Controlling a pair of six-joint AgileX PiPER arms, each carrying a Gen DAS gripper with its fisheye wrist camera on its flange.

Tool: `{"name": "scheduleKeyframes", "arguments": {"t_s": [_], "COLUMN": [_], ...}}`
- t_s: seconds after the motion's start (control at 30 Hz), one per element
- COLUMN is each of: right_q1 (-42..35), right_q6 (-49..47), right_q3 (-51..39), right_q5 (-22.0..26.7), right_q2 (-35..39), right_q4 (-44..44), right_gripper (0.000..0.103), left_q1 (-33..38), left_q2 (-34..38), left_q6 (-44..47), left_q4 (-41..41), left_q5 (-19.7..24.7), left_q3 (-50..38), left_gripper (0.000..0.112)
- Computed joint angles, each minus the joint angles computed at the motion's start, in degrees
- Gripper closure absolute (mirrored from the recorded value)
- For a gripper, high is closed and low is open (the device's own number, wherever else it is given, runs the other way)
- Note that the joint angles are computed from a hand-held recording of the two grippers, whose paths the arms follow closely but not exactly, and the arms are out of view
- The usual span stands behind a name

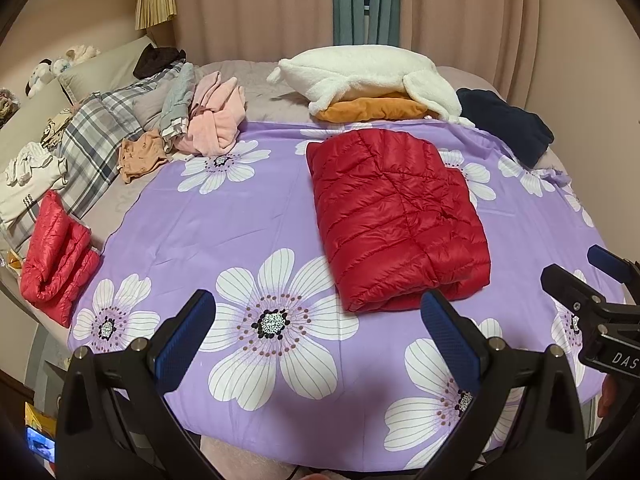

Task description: Fold large clothes

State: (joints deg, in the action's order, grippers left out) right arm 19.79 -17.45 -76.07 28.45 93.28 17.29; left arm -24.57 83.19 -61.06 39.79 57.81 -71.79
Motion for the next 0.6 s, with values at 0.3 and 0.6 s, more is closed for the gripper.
{"name": "scheduleKeyframes", "arguments": {"t_s": [0.3, 0.6], "right_q1": [0.11, -0.01], "right_q6": [0.31, 0.16], "right_q3": [-0.33, -0.46], "right_q5": [0.2, 0.01], "right_q2": [0.26, 0.54], "right_q4": [-0.28, -0.43], "right_gripper": [0.001, 0.001], "left_q1": [-0.16, -0.26], "left_q2": [0.1, 0.37], "left_q6": [-0.25, -0.04], "left_q4": [0.09, 0.09], "left_q5": [0.12, -0.17], "left_q3": [-0.03, 0.02], "left_gripper": [0.01, 0.01]}}
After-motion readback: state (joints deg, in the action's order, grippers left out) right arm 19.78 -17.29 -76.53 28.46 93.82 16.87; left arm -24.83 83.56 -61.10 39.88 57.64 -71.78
